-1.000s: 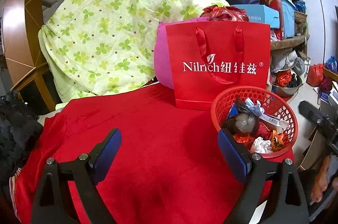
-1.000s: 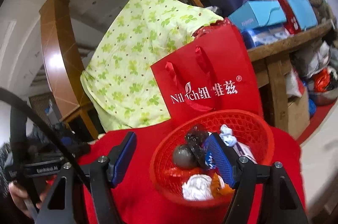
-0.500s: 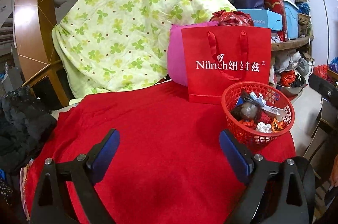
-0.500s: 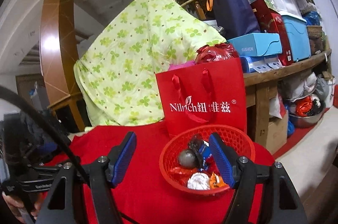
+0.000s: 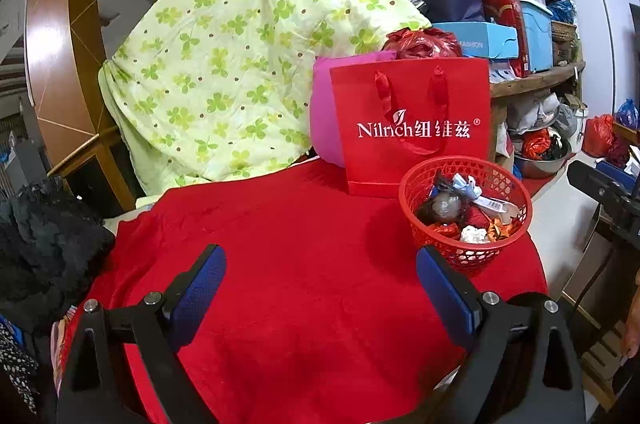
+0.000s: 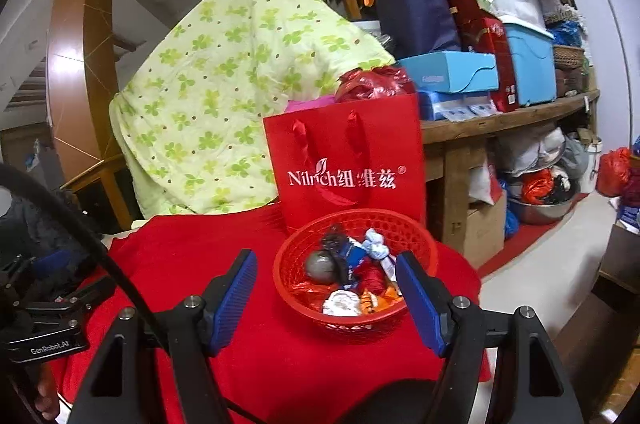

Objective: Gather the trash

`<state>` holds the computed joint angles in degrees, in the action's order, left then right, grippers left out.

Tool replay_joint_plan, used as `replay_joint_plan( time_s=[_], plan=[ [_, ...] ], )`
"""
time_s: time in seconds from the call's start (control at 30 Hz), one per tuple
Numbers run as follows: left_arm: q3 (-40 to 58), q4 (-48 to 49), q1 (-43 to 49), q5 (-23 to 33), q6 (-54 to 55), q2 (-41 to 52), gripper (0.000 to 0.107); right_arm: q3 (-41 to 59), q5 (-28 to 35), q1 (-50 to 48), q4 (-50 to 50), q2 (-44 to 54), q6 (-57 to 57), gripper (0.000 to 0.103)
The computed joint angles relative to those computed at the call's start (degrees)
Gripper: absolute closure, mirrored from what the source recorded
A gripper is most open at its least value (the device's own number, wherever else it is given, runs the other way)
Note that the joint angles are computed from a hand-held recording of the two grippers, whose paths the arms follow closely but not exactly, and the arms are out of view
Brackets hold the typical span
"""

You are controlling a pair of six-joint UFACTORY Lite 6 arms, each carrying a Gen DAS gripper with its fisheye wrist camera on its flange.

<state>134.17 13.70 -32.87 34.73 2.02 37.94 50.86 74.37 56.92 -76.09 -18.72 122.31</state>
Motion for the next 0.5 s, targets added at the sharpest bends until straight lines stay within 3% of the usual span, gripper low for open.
replay_joint_plan(
  time_s=[0.5],
  plan=[
    [-2.7,7.8,-5.3,1.5,-6.5,-3.6,0.009,-0.3,17.1,13.8,5.0,-4.7,-1.7,0.026]
  ],
)
